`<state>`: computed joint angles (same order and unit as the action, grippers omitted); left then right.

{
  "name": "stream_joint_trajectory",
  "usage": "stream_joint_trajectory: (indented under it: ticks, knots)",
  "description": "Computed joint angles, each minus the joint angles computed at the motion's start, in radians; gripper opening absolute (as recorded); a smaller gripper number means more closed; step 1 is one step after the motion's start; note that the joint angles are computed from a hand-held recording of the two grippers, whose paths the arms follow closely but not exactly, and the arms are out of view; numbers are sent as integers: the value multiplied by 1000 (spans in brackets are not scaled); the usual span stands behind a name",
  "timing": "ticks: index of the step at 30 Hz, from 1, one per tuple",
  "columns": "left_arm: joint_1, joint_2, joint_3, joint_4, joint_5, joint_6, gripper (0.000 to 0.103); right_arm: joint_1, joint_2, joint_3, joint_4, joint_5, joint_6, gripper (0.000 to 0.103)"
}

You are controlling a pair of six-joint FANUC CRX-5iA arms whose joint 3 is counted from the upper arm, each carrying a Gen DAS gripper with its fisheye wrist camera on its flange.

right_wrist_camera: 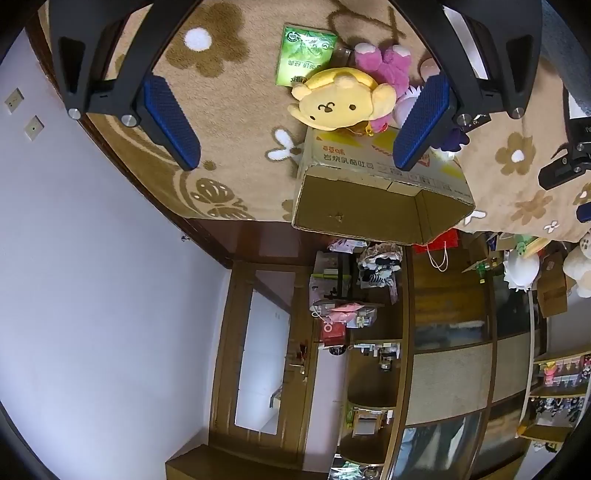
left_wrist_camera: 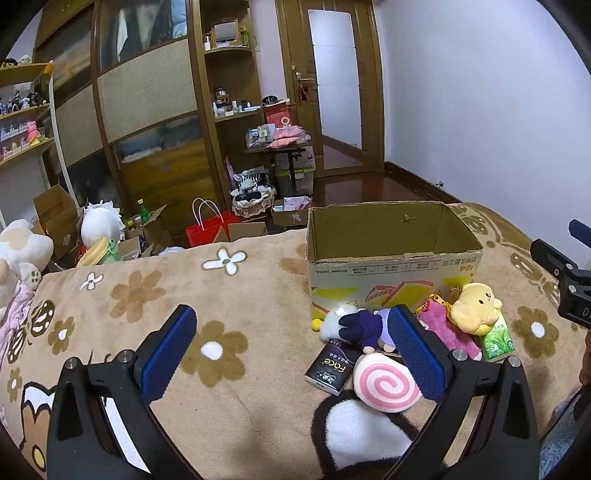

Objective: Organize soft objects

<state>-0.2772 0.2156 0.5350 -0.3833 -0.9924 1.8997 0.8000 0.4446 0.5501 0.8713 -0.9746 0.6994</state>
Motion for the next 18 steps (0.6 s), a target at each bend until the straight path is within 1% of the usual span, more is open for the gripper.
stream_joint_trajectory:
  ticks: [18]
  knots:
    - [1,-5,-4,3,-3,-13,102,1,-5,-13,5,8,-10,103]
